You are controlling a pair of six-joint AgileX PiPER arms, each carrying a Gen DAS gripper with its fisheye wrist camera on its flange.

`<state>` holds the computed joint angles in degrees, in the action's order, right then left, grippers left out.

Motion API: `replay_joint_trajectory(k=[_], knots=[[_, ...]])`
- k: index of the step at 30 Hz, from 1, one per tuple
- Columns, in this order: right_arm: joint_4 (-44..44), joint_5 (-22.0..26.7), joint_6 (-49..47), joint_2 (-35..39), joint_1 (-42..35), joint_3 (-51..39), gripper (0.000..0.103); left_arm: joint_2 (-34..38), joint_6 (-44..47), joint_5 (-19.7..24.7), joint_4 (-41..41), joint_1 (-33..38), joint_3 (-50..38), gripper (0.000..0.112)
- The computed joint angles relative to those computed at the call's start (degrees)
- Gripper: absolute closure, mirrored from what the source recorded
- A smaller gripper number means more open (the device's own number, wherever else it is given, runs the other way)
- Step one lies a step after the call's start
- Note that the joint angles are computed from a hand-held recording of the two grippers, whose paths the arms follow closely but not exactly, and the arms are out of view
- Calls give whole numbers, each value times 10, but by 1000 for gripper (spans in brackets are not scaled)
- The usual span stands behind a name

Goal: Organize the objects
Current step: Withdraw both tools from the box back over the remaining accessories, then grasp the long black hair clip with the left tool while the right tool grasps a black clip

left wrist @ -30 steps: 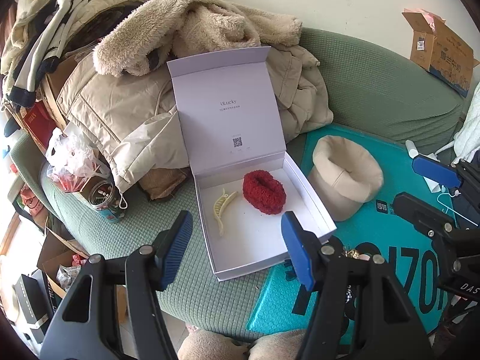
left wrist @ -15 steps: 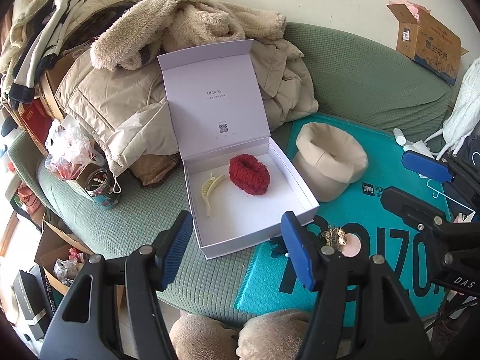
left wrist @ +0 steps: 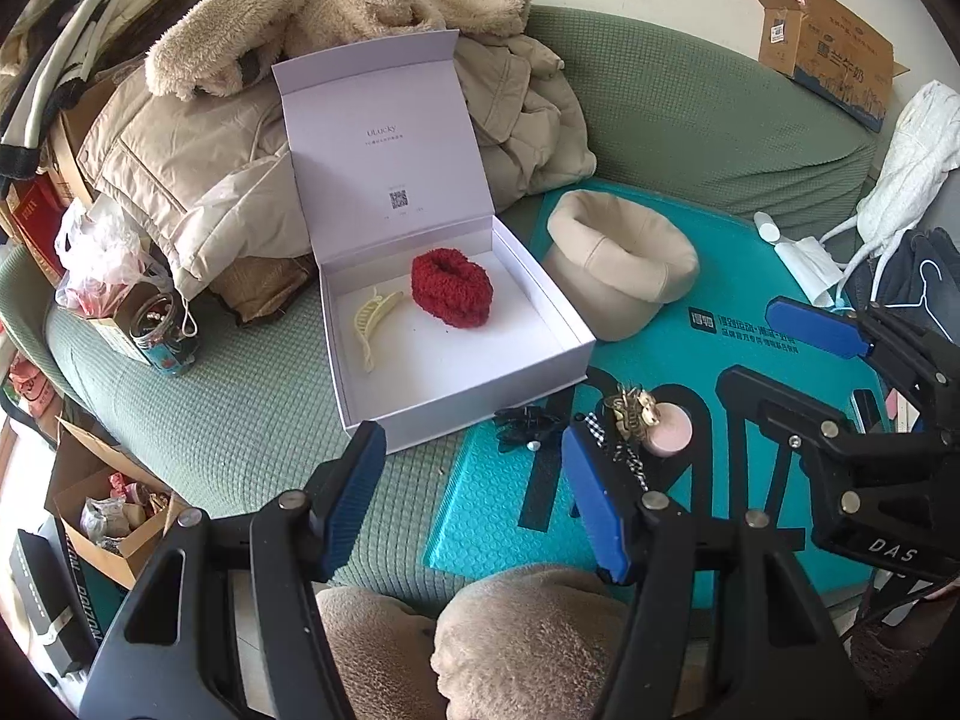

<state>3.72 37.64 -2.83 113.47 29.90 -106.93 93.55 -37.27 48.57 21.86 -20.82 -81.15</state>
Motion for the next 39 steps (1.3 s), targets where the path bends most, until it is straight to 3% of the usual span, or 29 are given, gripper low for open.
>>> replay_joint_trajectory(k=[13,26,31,39], knots=[[2,-42,23,-13,-14,103,40,32,30,-65,-48,-3,56,53],[79,-70,-24,-9,-29,181,40,86,94,-107,-108,6,67,53],[121,-63,-62,14,-28,190,40,95,106,-118,-114,9,73,53],[207,-38,-142,55,-32,183,40,111,198,-140,-216,45,76,53]])
